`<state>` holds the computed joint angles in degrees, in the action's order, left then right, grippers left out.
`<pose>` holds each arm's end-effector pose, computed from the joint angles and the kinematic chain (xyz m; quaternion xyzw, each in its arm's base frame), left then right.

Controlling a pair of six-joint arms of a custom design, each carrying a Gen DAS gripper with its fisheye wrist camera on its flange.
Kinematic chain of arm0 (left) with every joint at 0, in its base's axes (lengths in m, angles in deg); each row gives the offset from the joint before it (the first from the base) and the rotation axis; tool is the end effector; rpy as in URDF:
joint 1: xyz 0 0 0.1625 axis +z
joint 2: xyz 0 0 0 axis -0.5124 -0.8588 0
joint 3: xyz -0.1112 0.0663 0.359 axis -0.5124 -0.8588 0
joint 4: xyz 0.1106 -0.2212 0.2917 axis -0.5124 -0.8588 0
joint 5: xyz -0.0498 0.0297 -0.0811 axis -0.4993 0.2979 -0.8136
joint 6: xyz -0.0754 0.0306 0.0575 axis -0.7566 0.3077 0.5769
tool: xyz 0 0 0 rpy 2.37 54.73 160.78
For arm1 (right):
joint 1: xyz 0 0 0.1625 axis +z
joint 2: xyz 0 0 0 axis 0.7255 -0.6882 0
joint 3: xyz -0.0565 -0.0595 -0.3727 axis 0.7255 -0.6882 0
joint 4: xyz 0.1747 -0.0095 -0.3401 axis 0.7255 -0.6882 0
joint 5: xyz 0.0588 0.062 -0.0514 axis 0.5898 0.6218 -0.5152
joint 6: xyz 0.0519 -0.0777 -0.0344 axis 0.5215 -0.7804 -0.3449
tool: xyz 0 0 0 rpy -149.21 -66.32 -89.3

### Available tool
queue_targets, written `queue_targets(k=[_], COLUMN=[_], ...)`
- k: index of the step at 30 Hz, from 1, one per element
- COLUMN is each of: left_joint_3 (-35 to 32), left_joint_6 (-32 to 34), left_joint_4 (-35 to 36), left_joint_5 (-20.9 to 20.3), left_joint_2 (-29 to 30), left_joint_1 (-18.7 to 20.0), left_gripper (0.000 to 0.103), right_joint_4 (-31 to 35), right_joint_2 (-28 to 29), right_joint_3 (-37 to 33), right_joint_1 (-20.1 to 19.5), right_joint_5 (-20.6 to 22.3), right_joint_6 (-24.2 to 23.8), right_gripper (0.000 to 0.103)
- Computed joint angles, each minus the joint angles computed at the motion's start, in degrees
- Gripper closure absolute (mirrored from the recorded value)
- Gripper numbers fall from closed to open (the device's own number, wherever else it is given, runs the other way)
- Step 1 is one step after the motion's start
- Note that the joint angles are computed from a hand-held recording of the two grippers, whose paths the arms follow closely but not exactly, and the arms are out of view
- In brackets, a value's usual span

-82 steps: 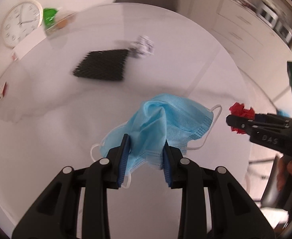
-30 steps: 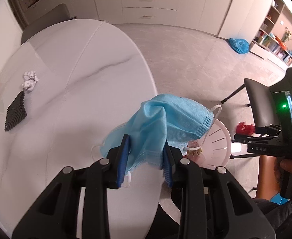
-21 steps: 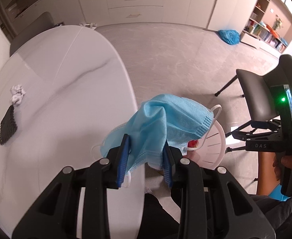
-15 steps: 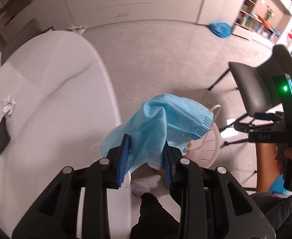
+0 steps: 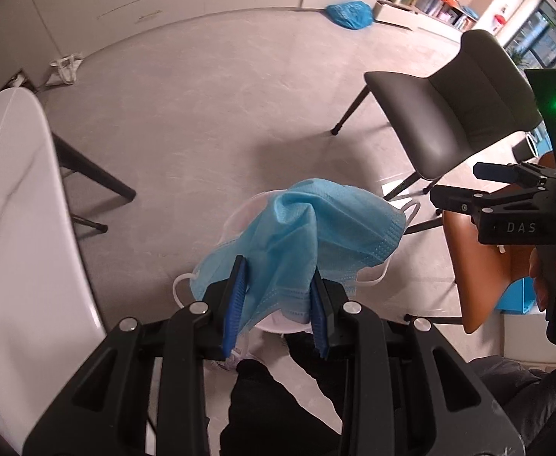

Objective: Collect trash
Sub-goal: 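Lower the blue face mask into the wastebasket and open the left tool, then move both tools back to the table and grasp the black mesh sleeve with the left tool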

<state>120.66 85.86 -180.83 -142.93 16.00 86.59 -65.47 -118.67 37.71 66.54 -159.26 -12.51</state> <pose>-0.2187 -0.6468 0.3000 0.3258 0.9055 0.0130 0.2715 0.3322 -0.6218 0.1738 -0.0748 -0.9189 0.1649 0.3505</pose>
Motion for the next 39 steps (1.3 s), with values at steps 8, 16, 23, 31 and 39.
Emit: queue_targets(k=[8,16,23,31,39], left_joint_3=[1.68,3.36,4.27,4.15,3.46], left_joint_6=[0.16,0.76,0.42,0.26,-2.31], left_joint_4=[-1.46,-4.23,-7.18,-7.74,-8.24], left_joint_5=[-1.24,-0.64,-0.60,-0.07,2.94], left_joint_2=[0.85,0.47,-1.17,-2.24,-4.48], left_joint_1=[-0.24,-1.19,-1.74,-1.89,-1.61], left_gripper=[0.051,0.011,0.008,0.008,0.008], right_joint_4=[-0.73,0.06,-0.66,-1.07,-1.61], right_joint_2=[-1.47,-1.82,-1.12,0.12,4.21], right_joint_3=[2.08,2.06,1.47,0.02,-5.49], right_joint_1=[0.06,0.43,0.80,1.51,2.61], right_joint_5=[-1.24,-2.16,-2.03,-1.70,-0.32], right_joint_6=[0.76,0.98,0.22,-1.00,-4.16], right_gripper=[0.003,0.003,0.003,0.003,0.003])
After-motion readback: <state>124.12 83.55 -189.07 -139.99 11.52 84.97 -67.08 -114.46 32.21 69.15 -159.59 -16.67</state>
